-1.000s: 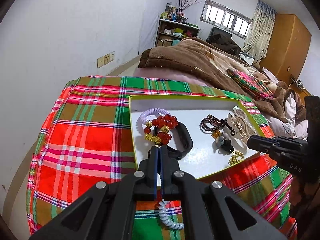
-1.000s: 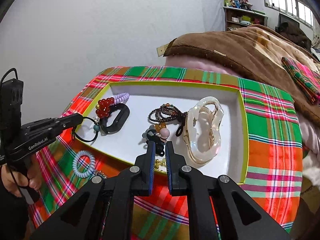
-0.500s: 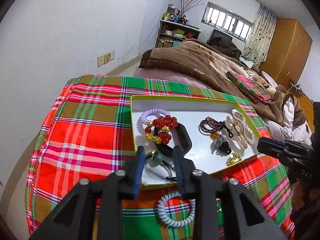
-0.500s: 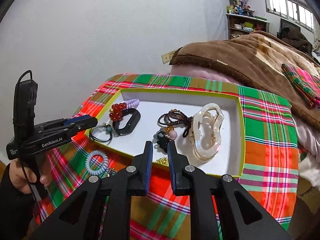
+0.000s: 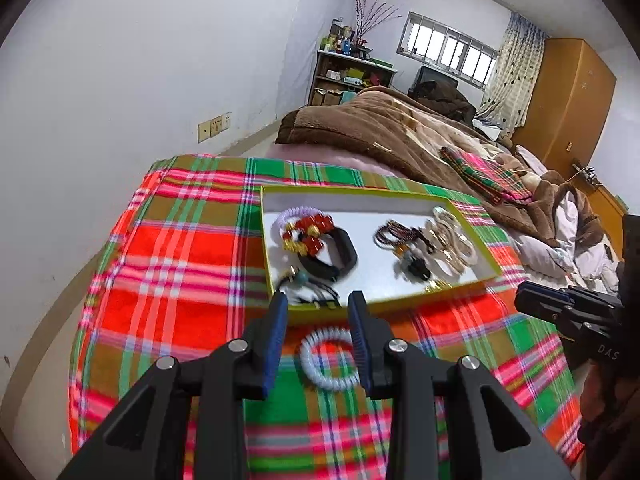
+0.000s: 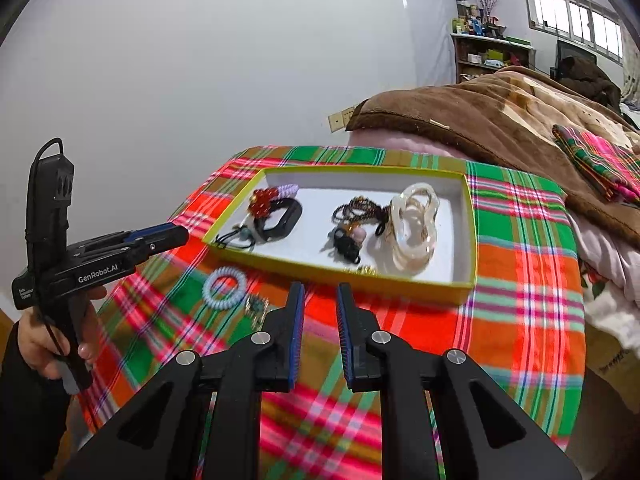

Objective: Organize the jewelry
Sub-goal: 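Withdraw both open tools from the box lid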

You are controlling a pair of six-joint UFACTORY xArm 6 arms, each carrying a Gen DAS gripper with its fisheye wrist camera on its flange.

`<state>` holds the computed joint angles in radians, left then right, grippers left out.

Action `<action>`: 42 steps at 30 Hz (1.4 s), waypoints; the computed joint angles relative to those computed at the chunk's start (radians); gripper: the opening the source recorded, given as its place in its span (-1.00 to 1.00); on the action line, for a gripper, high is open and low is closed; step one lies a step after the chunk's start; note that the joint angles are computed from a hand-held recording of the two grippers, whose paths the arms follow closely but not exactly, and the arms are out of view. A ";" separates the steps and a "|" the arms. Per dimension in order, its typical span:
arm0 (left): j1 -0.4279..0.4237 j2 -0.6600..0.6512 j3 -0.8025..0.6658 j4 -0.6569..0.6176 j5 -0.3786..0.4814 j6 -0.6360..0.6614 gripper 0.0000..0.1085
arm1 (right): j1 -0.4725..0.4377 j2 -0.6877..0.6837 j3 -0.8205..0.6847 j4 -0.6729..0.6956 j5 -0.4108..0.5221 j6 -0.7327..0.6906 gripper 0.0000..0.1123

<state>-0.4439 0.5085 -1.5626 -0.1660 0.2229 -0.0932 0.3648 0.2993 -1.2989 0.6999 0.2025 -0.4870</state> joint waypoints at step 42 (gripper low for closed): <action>-0.040 -0.148 0.245 -0.037 -0.064 -0.009 -0.40 | 0.097 -0.067 0.136 -0.094 -0.052 0.009 -0.69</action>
